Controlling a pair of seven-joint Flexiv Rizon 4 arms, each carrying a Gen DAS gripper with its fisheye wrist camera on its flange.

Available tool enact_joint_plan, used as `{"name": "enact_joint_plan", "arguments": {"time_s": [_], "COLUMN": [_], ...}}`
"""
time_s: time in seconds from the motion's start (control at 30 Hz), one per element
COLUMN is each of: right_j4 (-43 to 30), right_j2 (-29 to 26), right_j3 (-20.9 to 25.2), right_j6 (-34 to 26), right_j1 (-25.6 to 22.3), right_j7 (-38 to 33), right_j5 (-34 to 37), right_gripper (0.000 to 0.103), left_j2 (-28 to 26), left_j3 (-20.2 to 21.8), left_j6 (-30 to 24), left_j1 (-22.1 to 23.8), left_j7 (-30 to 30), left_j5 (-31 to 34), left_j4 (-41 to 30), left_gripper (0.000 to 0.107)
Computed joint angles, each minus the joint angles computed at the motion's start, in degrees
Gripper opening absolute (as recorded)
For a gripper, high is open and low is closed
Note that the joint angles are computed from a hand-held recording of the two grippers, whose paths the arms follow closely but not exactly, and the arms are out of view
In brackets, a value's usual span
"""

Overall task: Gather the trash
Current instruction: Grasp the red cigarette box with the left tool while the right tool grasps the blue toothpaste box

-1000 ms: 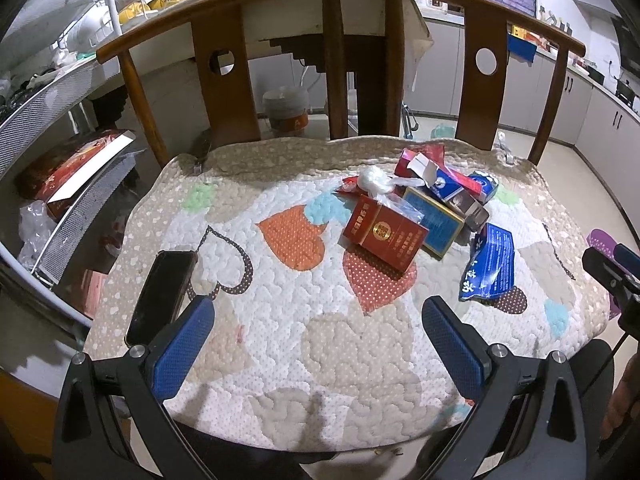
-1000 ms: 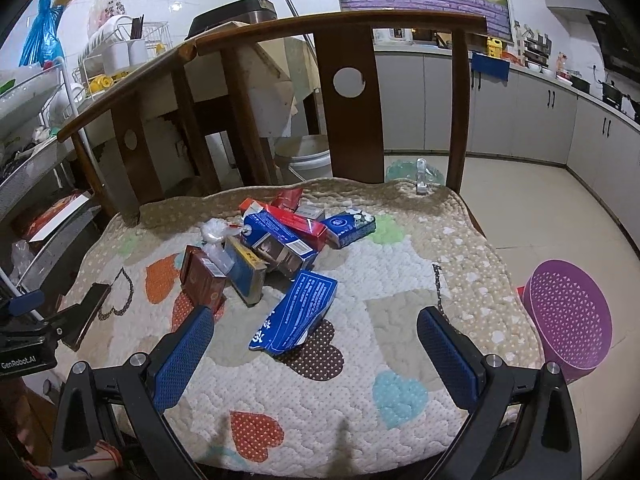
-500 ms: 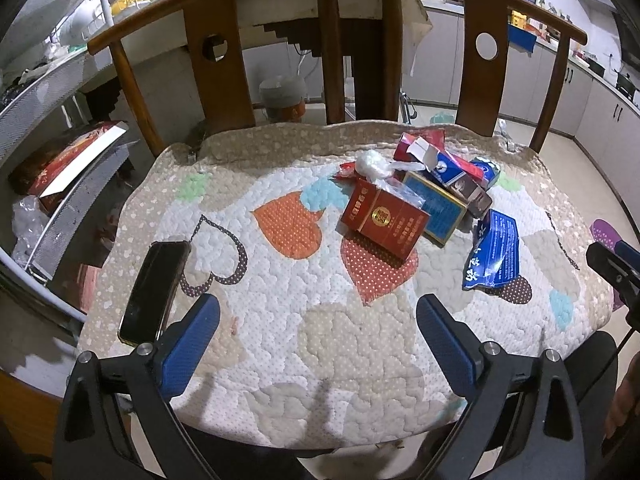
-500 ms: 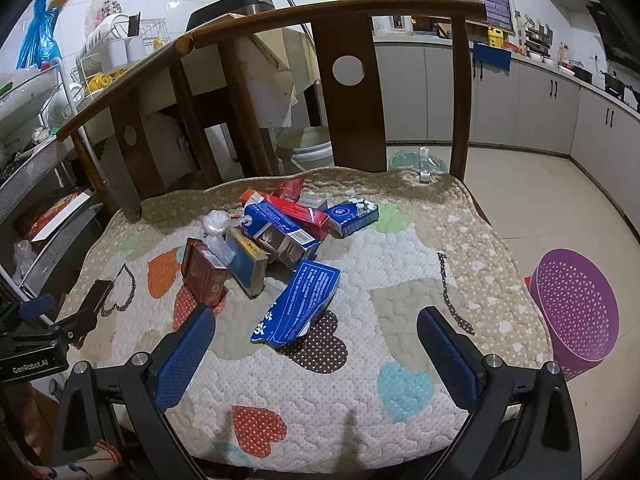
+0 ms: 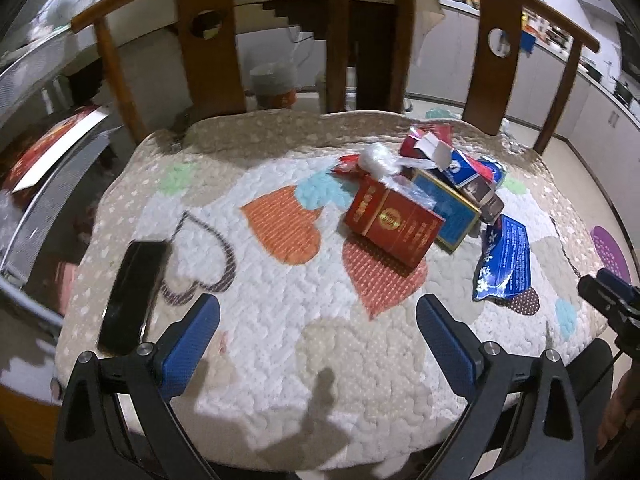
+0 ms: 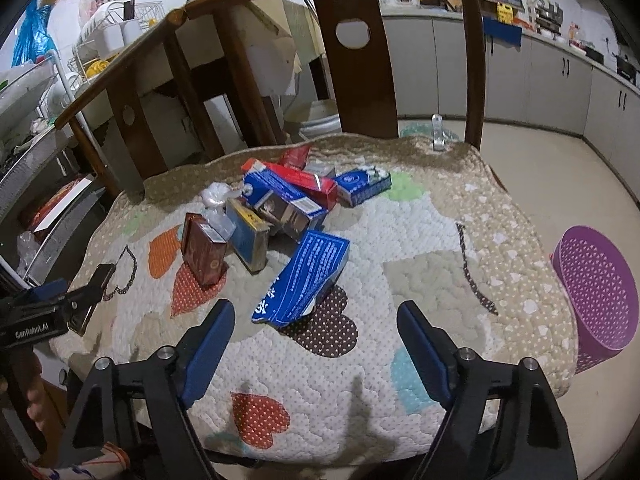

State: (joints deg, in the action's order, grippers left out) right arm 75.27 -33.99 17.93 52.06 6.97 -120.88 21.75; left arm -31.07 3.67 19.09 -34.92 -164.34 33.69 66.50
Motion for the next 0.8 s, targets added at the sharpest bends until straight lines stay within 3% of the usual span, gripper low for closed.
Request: {"name": "enact_joint_plan", "arguments": {"time_s": [0.27,0.47,0.63,0.8], "right_j4": [-7.26,-17.11,-22.62,-24.61], "right_j2": [-5.25,-11.46,-15.72,-18.05], "right_j3": [-0.81,-1.3,-2.09,-2.33], "right_j6": [-7.78,-15.89,-17.85,-18.04], "right_j1": [0.74,2.26,4.64,6.09], "right_j7": [4.48,8.93,11.31,11.86], "right_j5": [-0.83,-1.49,-2.79,-3.68], "right_gripper": [0.086,0.086,0.086,0.086], "left_j2": [-4.37,-5.25,-6.94,-10.79], "left_j3": [-0.59,-0.75,-1.56,-0.5], "left_j6": [9.54,26.32,39.42,37.92], "left_j1": [5.37,10.95,14.38,14.03], "left_j7": [8.5,4.85,1.16,4.7], "left_j5": [-5.31,-15.71,-25.88,-29.74], "left_j4": [-0.94,5.11,10.54,6.19], "left_gripper": [0.098,0.098,0.098,0.098]}}
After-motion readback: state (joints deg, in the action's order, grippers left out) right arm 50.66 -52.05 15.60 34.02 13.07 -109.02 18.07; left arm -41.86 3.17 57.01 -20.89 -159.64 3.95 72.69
